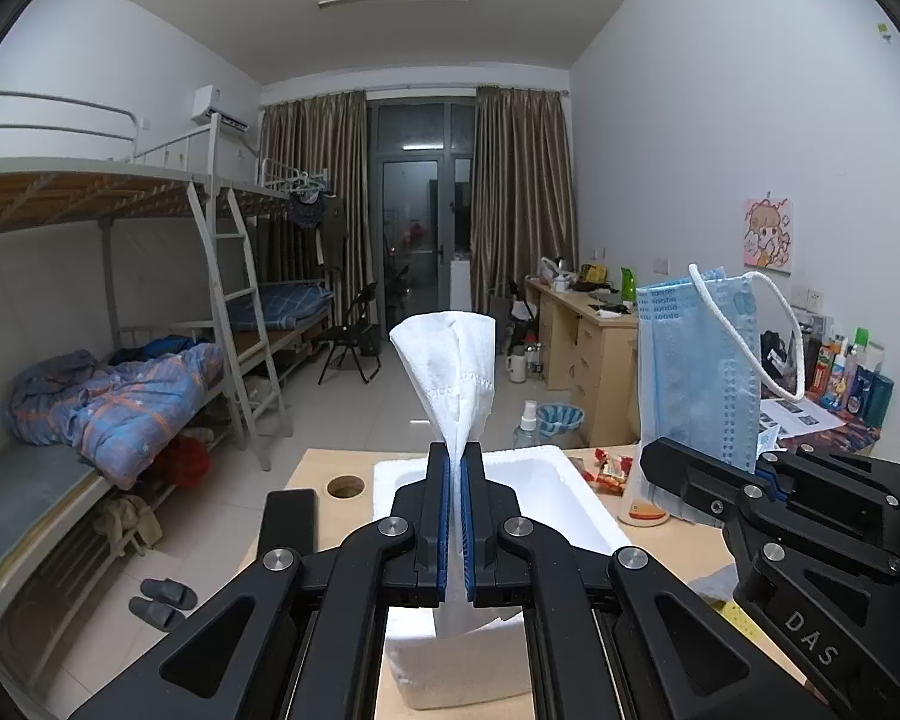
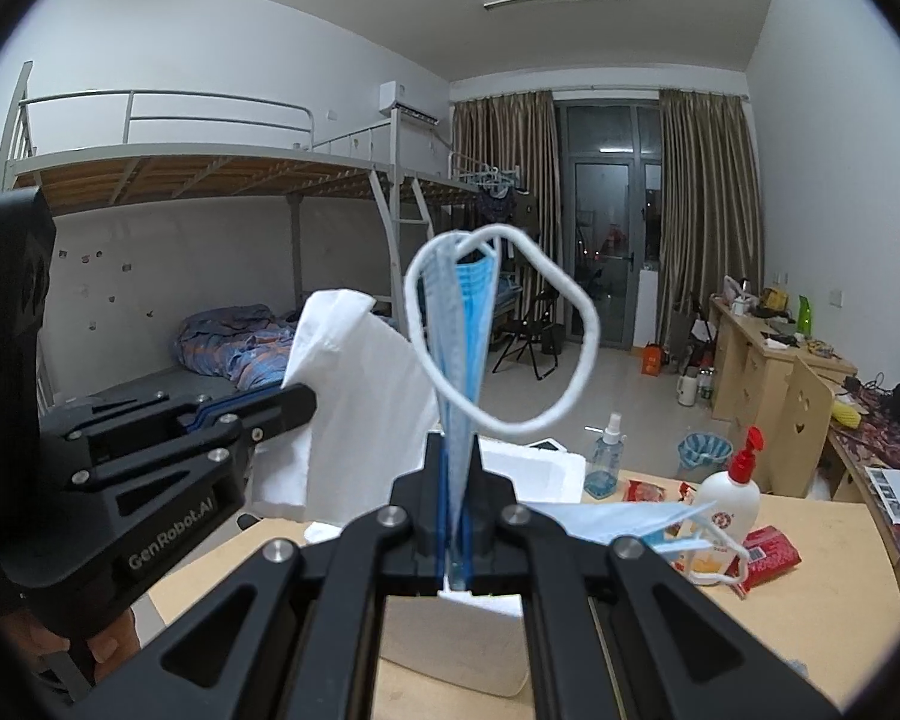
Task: Organize soft objects
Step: 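Carry the tissue and mask over the white foam box with both grippers, then lower the tissue into the foam box and open the left gripper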
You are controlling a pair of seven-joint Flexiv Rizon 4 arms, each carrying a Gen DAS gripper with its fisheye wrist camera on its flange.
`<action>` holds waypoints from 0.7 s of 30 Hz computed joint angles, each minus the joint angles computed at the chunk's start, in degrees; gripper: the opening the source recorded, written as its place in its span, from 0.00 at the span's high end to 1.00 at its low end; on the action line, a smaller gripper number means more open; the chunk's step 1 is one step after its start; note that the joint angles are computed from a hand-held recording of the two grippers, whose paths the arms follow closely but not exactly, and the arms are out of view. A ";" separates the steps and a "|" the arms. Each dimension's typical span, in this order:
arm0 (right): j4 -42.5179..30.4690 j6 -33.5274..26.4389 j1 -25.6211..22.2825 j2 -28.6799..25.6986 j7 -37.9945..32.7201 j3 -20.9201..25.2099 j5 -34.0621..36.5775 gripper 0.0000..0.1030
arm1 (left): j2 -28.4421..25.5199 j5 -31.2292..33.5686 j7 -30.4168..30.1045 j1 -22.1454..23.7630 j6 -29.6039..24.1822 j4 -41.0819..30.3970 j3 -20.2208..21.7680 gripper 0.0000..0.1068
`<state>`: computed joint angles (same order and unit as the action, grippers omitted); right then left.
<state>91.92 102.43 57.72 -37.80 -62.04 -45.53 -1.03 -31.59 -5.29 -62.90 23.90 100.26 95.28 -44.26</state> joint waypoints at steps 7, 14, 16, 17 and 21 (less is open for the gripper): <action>-3.53 -2.14 -4.74 -0.46 1.22 4.33 -2.90 0.94 | -2.17 -2.70 2.19 -5.21 -2.99 -4.65 4.53 0.97; -5.44 -3.26 -8.44 -0.92 4.11 7.32 -6.27 0.94 | -4.95 -7.00 6.19 -9.91 -6.25 -9.48 8.33 0.97; -5.31 -2.93 -8.57 -1.00 4.87 7.01 -6.64 0.94 | -5.94 -8.20 7.94 -10.63 -7.51 -10.83 8.28 0.97; -5.14 -2.74 -8.63 -0.94 5.17 6.99 -6.71 0.94 | -6.47 -8.84 9.17 -10.31 -8.15 -11.16 7.30 0.97; -5.38 -3.15 -9.23 -0.91 6.14 7.41 -7.17 0.94 | -7.48 -11.56 11.71 -12.24 -10.01 -12.95 8.89 0.97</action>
